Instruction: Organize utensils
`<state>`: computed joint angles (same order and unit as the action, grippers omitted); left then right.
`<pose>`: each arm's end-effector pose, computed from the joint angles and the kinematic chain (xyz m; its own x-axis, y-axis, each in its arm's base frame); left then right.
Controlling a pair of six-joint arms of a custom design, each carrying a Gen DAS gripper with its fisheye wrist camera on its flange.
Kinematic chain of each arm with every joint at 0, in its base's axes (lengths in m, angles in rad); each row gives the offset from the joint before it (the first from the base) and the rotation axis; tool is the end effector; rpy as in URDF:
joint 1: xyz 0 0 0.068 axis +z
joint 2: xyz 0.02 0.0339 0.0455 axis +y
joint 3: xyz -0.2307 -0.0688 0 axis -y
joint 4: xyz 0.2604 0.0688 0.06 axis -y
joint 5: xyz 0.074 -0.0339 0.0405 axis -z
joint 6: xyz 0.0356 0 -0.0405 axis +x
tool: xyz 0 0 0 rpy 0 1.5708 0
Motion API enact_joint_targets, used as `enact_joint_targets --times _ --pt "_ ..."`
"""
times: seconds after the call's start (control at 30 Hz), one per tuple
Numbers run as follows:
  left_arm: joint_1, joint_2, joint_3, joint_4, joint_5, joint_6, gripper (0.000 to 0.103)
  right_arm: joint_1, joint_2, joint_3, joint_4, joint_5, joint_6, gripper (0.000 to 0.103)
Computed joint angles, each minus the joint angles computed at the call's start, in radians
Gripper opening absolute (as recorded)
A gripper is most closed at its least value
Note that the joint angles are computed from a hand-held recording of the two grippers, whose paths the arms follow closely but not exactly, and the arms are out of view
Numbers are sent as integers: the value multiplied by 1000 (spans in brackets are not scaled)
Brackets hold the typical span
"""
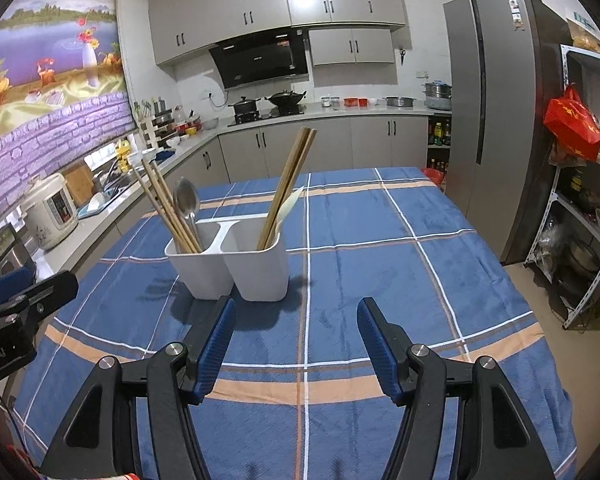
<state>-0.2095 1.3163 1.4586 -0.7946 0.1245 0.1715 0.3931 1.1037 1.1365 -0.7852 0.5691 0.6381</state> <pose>0.2906 -0.0663 0.3667 -0.5333 0.2865 -0.7959 0.3998 0.9146 0.0613 0.2386 0.0782 0.3169 -0.4828 0.3430 -0.8058 0.4087 0.9020 0.1391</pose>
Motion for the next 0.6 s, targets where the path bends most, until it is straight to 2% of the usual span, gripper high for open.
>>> enact_joint_targets --times 0.03,0.17,0.23,0.4,0.6 --pt "0 -4 -8 13 -3 0 87 5 10 5 0 1 -4 67" --pt "11 -28 -38 56 10 -11 90 25 43 22 -5 7 -11 68" --pt "21 -35 -48 68 31 -21 97 32 58 32 -8 8 -16 68" --pt "58 -19 -36 51 117 -49 97 52 85 56 -20 24 -19 68" --pt "64 -11 -38 26 120 -52 97 65 91 67 -33 35 -21 69"
